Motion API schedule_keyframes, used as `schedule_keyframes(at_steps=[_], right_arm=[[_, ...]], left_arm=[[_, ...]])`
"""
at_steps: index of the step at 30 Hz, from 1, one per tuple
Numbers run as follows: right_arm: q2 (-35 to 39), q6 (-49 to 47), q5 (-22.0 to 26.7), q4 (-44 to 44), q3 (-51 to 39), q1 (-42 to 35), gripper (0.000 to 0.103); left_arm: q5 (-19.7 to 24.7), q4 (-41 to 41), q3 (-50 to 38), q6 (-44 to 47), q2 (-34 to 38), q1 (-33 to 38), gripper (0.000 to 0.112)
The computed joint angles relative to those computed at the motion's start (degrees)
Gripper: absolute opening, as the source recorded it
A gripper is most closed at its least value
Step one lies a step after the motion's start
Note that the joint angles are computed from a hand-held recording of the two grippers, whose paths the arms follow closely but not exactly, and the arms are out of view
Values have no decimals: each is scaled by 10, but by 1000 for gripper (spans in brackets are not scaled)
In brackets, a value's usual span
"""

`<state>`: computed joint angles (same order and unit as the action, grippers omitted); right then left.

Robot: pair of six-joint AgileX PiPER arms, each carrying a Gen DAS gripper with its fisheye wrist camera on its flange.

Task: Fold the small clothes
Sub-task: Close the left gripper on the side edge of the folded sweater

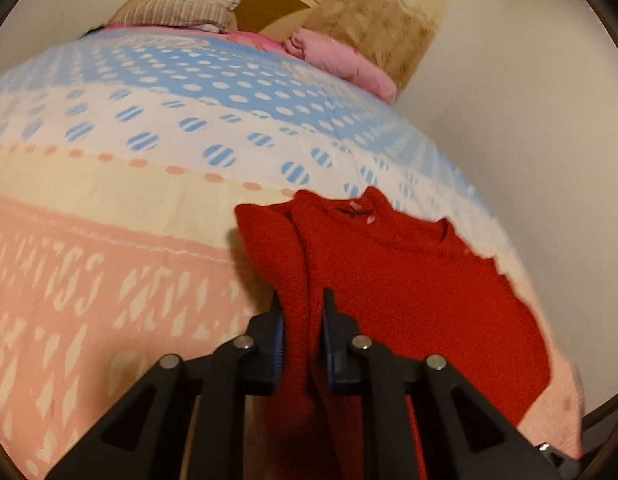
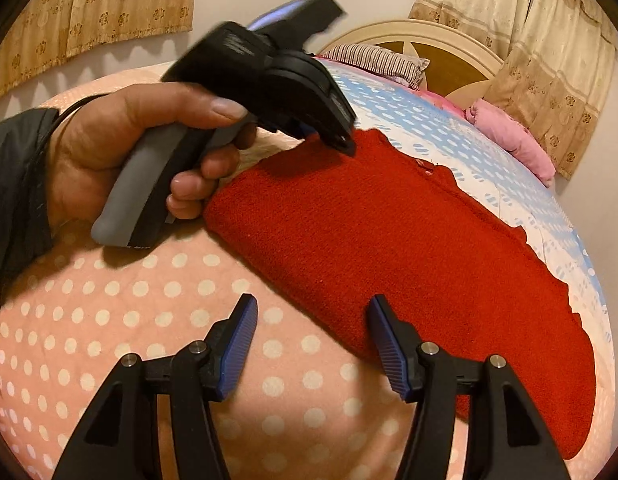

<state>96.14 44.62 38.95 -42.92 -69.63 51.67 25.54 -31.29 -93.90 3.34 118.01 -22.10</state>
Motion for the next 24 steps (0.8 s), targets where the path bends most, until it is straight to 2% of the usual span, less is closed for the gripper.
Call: schedule_keyframes(at_steps=[2, 5, 7, 12, 16, 19, 24], right_arm=[[1, 5, 4, -9, 0, 3, 59], [9, 23, 33, -41, -9, 24, 59], [4, 33, 35, -58, -5, 35, 59], [9, 58, 58, -93, -14, 47, 60], [23, 49, 66, -88, -36, 46, 61], [35, 46, 71, -101, -51, 54, 68], [80, 9, 98, -98, -101, 68, 68]], left_arm=[[3, -48, 7, 26, 3, 11, 17], [21, 28, -25, -31, 16, -3, 17], [27, 46, -34, -43, 20, -7, 18], [31, -75, -17, 47, 23, 19, 22], [33, -83, -16, 55, 23, 20, 22], [44, -134, -16, 96, 28, 30, 22], [58, -188, -15, 139, 33, 41, 22]])
